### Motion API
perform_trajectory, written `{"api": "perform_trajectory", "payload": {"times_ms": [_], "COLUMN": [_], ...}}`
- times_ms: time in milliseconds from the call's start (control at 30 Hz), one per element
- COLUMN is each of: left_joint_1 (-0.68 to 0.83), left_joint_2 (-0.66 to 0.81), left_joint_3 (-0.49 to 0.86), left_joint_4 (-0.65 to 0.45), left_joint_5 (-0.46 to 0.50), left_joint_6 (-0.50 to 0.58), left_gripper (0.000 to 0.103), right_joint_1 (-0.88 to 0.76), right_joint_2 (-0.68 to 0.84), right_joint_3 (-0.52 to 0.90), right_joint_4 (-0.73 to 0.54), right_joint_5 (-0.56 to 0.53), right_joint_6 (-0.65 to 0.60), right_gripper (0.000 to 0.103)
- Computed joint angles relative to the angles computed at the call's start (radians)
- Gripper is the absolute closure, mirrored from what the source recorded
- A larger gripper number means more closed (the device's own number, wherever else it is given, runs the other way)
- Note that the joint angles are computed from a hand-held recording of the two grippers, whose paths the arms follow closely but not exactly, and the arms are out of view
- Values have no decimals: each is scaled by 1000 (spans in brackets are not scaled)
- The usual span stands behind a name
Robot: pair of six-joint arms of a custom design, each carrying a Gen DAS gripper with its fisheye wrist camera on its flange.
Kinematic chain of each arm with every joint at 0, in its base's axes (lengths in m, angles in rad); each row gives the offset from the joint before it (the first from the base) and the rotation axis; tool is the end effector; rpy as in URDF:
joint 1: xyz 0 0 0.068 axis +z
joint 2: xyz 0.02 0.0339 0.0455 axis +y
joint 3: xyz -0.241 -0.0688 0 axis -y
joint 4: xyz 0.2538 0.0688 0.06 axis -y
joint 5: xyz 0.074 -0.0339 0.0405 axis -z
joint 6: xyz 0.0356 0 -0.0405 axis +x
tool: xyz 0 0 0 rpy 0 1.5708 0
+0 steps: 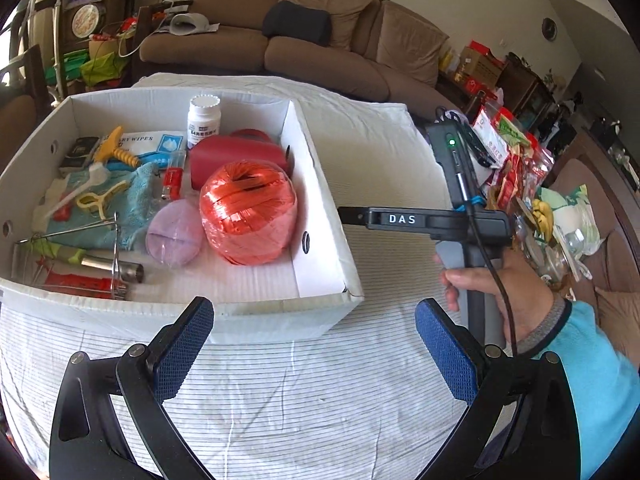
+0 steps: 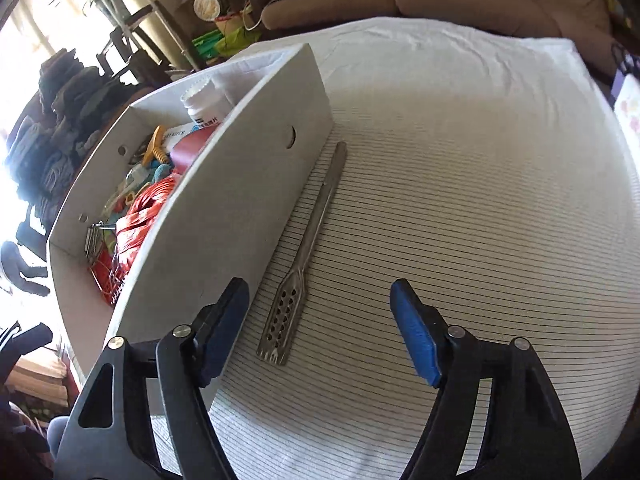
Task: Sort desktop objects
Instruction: 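Lower the right tool and close it on the perforated end of the steel grater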
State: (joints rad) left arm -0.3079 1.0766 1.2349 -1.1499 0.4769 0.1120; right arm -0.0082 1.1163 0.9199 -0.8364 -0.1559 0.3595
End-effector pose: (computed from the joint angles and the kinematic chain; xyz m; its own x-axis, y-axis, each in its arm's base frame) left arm 0.1901 -0.0776 0.3365 -0.7357 0.3382 -0.5869 0.5946 0.7373 -0.3206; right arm 0.2308 0.0036 0.2456 -0.8290 0.3543 -0.4327 0.2352 0.9228 0.3051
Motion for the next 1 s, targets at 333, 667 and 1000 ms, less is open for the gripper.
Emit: {"api": "perform_trajectory", "payload": {"times_ms": [333,667,1000], "left_joint_1": [27,-26,13], "left_joint_2": [50,18,17], "left_joint_3": [4,19,32], "left_joint_4": [29,6,-31], "left_joint_5": [28,40,96], "left_joint_6": [30,-15,-21], "left_gripper": [0,0,0], "right_joint_1": [21,60,-97], "right_joint_2": [192,123,90], "right_joint_3": [3,-7,-74], "right_joint_4": [146,-59,145], "right_joint_5": [-13,122,-210], "right_joint_6": [-6,-169,19], "right_gripper": [40,95,83]}}
